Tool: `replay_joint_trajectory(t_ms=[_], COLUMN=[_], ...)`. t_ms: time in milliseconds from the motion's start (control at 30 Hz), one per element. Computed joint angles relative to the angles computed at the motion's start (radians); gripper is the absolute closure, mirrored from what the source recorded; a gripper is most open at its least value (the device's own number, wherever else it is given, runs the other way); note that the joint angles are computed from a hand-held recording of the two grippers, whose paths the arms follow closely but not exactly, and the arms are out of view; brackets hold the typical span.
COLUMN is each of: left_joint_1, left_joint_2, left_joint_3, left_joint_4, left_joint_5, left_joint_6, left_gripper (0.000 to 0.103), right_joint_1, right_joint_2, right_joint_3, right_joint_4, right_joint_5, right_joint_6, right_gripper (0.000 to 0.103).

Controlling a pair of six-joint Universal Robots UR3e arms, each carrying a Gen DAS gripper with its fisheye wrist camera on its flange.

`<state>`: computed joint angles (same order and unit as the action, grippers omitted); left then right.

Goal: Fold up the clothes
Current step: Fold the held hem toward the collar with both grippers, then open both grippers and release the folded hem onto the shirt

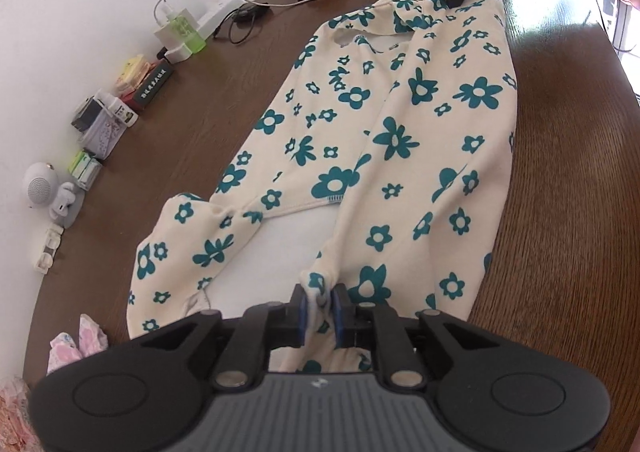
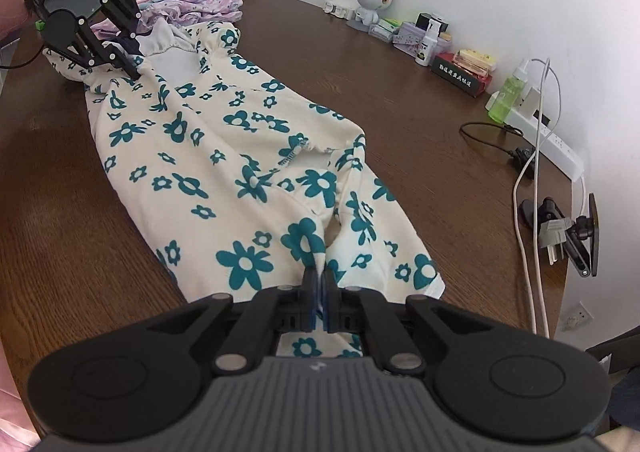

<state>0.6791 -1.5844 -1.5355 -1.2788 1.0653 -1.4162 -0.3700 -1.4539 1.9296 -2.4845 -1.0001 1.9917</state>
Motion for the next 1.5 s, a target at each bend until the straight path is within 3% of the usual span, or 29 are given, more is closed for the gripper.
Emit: replay_joint_trajectory(t_ms=[100, 167, 200, 233, 333, 467, 633, 667, 700, 767, 867, 933, 1000, 1167, 1233, 1267, 1300, 1333, 1500], left_joint_1=[0.027, 0.047, 0.056, 0.064, 0.083, 0.068, 0.061, 0.084, 0.117, 0.21, 0.35, 0.437, 0.479, 0.52, 0.512, 0.507, 0.501, 0.491, 0.436], left_joint_2=[-0.004, -0.006, -0.002, 0.01, 0.016, -0.009, -0.011, 0.002, 0.017, 0.05, 0.077, 0.075, 0.088, 0.079, 0.047, 0.043, 0.038, 0.022, -0.07], left_joint_3=[0.019, 0.046, 0.053, 0.048, 0.087, 0.102, 0.055, 0.054, 0.06, 0.091, 0.162, 0.222, 0.224, 0.191, 0.206, 0.191, 0.18, 0.192, 0.362], left_joint_4=[-0.039, -0.102, -0.129, -0.143, -0.245, -0.239, -0.145, -0.163, -0.202, -0.321, -0.541, -0.709, -0.75, -0.712, -0.715, -0.688, -0.662, -0.654, -0.642], left_joint_5=[-0.033, -0.052, -0.057, -0.064, -0.08, -0.074, -0.069, -0.09, -0.119, -0.19, -0.267, -0.269, -0.236, -0.159, -0.144, -0.139, -0.134, -0.131, -0.178], left_joint_6=[-0.011, 0.001, 0.02, 0.045, 0.114, 0.103, 0.044, 0.054, 0.072, 0.11, 0.155, 0.181, 0.14, -0.028, -0.075, -0.089, -0.103, -0.121, -0.13], left_gripper=[0.083, 0.085, 0.094, 0.096, 0.097, 0.096, 0.076, 0.071, 0.067, 0.06, 0.044, 0.043, 0.043, 0.043, 0.044, 0.05, 0.083, 0.101, 0.101], right_joint_1=[-0.008, -0.021, -0.029, -0.036, -0.069, -0.088, -0.008, -0.007, -0.007, -0.042, -0.103, -0.104, -0.044, 0.272, 0.363, 0.405, 0.438, 0.463, 0.472], right_joint_2=[-0.008, -0.032, -0.048, -0.065, -0.136, -0.179, -0.103, -0.097, -0.092, -0.135, -0.229, -0.275, -0.272, -0.029, 0.079, 0.131, 0.177, 0.213, 0.276], right_joint_3=[0.018, 0.033, 0.041, 0.049, 0.049, 0.028, 0.043, 0.059, 0.075, 0.123, 0.184, 0.205, 0.214, 0.101, 0.024, -0.019, -0.059, -0.091, -0.116], right_joint_4=[-0.008, -0.004, 0.002, 0.009, 0.1, 0.197, 0.049, 0.008, -0.032, -0.087, -0.101, -0.064, -0.072, -0.306, -0.36, -0.376, -0.381, -0.377, -0.378], right_joint_5=[0.006, 0.021, 0.029, 0.038, 0.082, 0.096, -0.048, -0.053, -0.058, -0.007, 0.125, 0.232, 0.279, 0.158, 0.105, 0.081, 0.045, 0.015, -0.008], right_joint_6=[0.01, 0.013, 0.011, 0.009, -0.02, -0.037, 0.056, 0.081, 0.106, 0.153, 0.215, 0.237, 0.257, 0.475, 0.578, 0.625, 0.66, 0.687, 0.742], right_gripper=[0.101, 0.101, 0.101, 0.101, 0.101, 0.101, 0.1, 0.093, 0.09, 0.074, 0.071, 0.069, 0.065, 0.064, 0.064, 0.064, 0.064, 0.064, 0.064])
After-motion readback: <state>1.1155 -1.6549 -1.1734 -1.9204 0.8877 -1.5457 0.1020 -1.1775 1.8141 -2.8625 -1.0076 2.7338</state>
